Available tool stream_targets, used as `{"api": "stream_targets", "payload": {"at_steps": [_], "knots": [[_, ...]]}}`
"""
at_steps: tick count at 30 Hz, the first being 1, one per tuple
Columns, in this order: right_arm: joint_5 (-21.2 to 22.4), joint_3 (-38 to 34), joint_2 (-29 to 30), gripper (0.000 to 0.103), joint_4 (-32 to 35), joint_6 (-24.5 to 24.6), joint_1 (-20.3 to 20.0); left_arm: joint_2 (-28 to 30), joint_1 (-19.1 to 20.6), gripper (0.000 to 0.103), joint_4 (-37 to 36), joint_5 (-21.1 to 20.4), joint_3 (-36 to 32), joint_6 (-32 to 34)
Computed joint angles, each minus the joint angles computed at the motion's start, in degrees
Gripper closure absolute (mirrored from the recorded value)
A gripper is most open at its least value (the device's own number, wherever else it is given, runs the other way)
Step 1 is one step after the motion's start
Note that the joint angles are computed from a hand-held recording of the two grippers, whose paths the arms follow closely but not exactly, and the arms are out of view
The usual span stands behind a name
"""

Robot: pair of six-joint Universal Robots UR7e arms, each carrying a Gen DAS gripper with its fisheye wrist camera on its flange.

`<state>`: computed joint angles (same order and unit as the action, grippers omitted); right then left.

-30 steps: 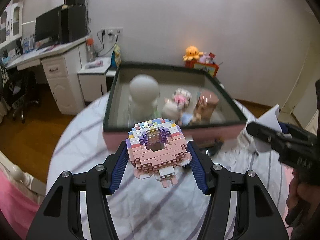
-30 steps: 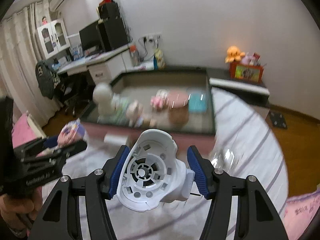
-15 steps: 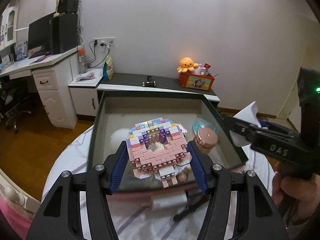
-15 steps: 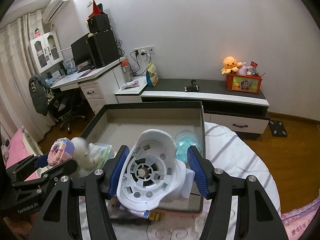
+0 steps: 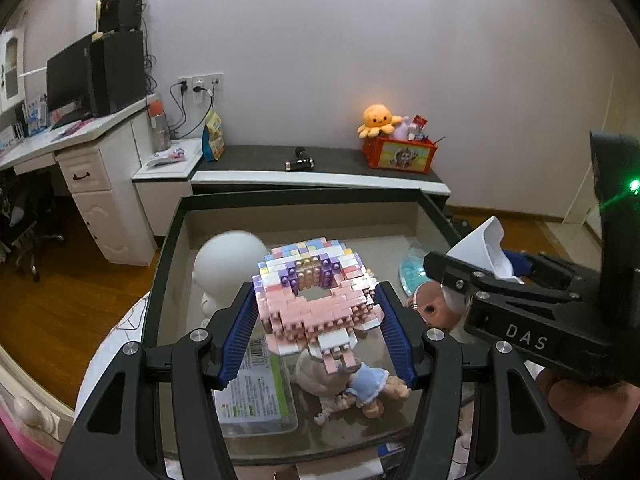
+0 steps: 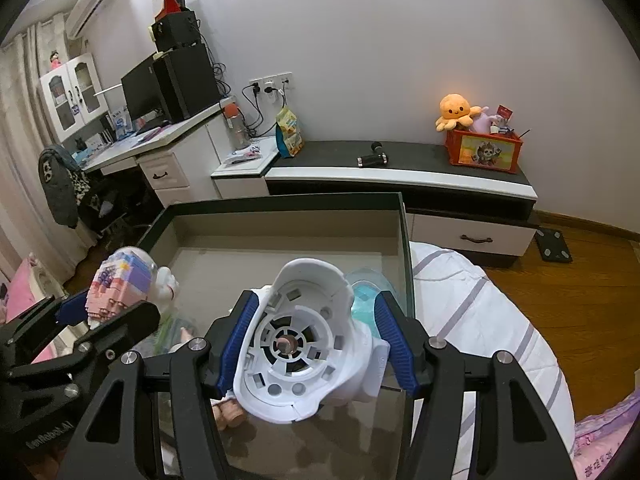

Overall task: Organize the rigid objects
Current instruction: 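Lower the block donut and white plug lamp into the tray and open both grippers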

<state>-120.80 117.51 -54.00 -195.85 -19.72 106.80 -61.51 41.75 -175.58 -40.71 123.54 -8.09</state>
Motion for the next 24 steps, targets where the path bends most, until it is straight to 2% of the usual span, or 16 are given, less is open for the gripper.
{"api": "stream_targets", "payload": {"at_steps": [1, 2, 4, 5, 8, 13, 24], "knots": [[-0.14, -0.17, 0.17, 0.041, -0.19, -0.27, 0.01, 0.32, -0.07, 0.035, -0.21, 0.43, -0.15, 0.24], [-0.29, -0.33, 0.32, 0.039, -0.38, -0.54, 0.08, 0.50, -0.20, 0.024, -0.79, 1.00, -0.08, 0.50], [-1.12, -0.45, 0.72, 0.022, -1.68, -1.22, 0.28, 0.83, -0.71, 0.011, -2.41, 2.87, 0.21, 0.66], [-1.52, -0.52, 0.81, 0.021, -2.00, -1.32, 0.37, 0.73, -0.89, 0.006, -2.94, 3.41, 0.40, 0.84], [-2.46, -0.38, 0.83, 0.018, -2.32, -0.71, 0.69, 0.20, -1.43, 0.001, -4.19, 4.73, 1.10, 1.45], [-6.03, -0.29, 1.16, 0.015, -4.24, 1.11, 1.90, -1.66, -2.88, 0.000, -3.40, 6.50, 2.84, -0.63], [-8.34, 3.86, -1.83, 0.015, -7.41, 2.08, 5.26, -9.13, -7.74, 0.000, 0.97, 9.50, 9.27, -7.96]]}}
